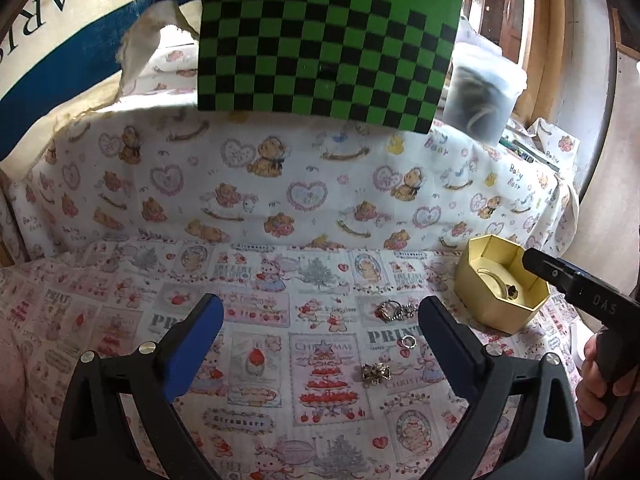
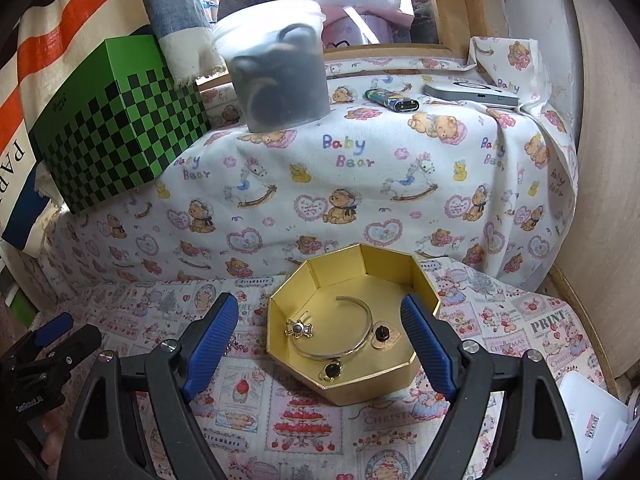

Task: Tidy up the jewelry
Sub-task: 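Move both tools back over the remaining jewelry on the table, then close the left tool on the small gold charm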

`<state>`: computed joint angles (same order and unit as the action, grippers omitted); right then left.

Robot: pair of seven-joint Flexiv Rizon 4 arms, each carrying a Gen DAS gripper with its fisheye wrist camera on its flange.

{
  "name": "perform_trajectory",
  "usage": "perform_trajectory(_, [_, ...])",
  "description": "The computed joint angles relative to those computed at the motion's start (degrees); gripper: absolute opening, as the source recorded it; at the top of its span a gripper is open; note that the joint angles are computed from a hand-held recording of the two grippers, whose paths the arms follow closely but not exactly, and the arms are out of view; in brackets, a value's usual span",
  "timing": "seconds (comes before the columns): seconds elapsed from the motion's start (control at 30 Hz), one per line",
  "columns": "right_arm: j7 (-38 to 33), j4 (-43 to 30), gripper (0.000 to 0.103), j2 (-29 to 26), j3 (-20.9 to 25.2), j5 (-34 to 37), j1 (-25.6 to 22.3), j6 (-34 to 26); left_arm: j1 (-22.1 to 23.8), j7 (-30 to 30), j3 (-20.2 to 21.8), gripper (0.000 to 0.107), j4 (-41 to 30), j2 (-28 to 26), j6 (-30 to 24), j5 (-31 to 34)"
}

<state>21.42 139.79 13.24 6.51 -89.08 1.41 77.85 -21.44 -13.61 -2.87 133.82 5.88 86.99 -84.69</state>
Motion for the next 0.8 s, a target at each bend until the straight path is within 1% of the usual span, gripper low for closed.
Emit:
perform_trajectory(0.1, [0.25,0.06,0.085,0.1,-0.04,-0.14,-0.07,0.09,0.27,-1.16,0.13,0.097,0.32,-0.22,-0.7,2.07])
perform_trajectory(0.2, [0.28,0.1,0.085,0.15,0.02,-0.03,-0.04,-0.07,1.79,-5.23,1.3,0.097,0.58,-0.07,-5.63,7.0])
perform_trajectory(0.27, [0.05,0.15,0.085,0.14,0.05,0.36,0.01,0.01,2.49,-5.88,1.87,0.097,0.62,0.23,-9.05,8.62])
perform_trajectory(0.3, [-0.1,0.15,0.085,0.14,0.13,0.63,0.04,-0.08,2.64,-5.73,1.91,0.095,0.64,0.36,-10.1,8.83])
perform_trajectory(0.37, [-0.21,0.17,0.085,0.18,0.21,0.85,0.03,-0.07,3.19,-6.51,2.0,0.089,0.89,0.67,-12.09,11.16])
perform_trajectory(0.4, [-0.27,0.13,0.085,0.14,0.21,0.8,0.01,0.01,3.74,-7.84,2.15,0.084,1.03,0.77,-13.4,13.84])
perform_trajectory(0.43, [-0.42,0.14,0.085,0.17,0.28,0.97,0.02,-0.08,4.62,-10.78,2.22,0.078,1.21,0.73,-14.21,18.41])
perform_trajectory(0.47, [-0.55,0.15,0.085,0.21,0.42,1.21,0.07,-0.28,5.43,-13.75,2.29,0.074,1.3,0.68,-14.85,22.69])
perform_trajectory(0.53, [-0.7,0.18,0.085,0.34,0.53,1.42,0.08,-0.36,6.8,-18.41,2.79,0.063,1.1,0.74,-17.64,29.32])
perform_trajectory(0.6, [-0.55,0.17,0.085,0.42,0.58,1.37,0.08,-0.37,7.5,-21.36,3.05,0.056,0.92,0.77,-19.46,33.26])
perform_trajectory(0.63, [-0.56,0.18,0.085,0.47,0.58,1.4,0.08,-0.34,8.06,-23.5,3.02,0.05,0.77,0.71,-19.92,36.29])
perform_trajectory(0.67, [-0.54,0.19,0.085,0.51,0.6,1.43,0.07,-0.36,8.4,-25.05,3.0,0.047,0.69,0.58,-20.09,38.5])
perform_trajectory(0.73, [-0.4,0.19,0.085,0.52,0.61,1.36,0.05,-0.38,8.35,-25.63,3.11,0.037,0.59,0.19,-20.35,39.46])
perform_trajectory(0.8, [-0.7,0.22,0.085,0.53,0.63,1.59,0.09,-0.36,8.02,-25.12,3.07,0.033,0.59,-0.43,-19.95,38.64])
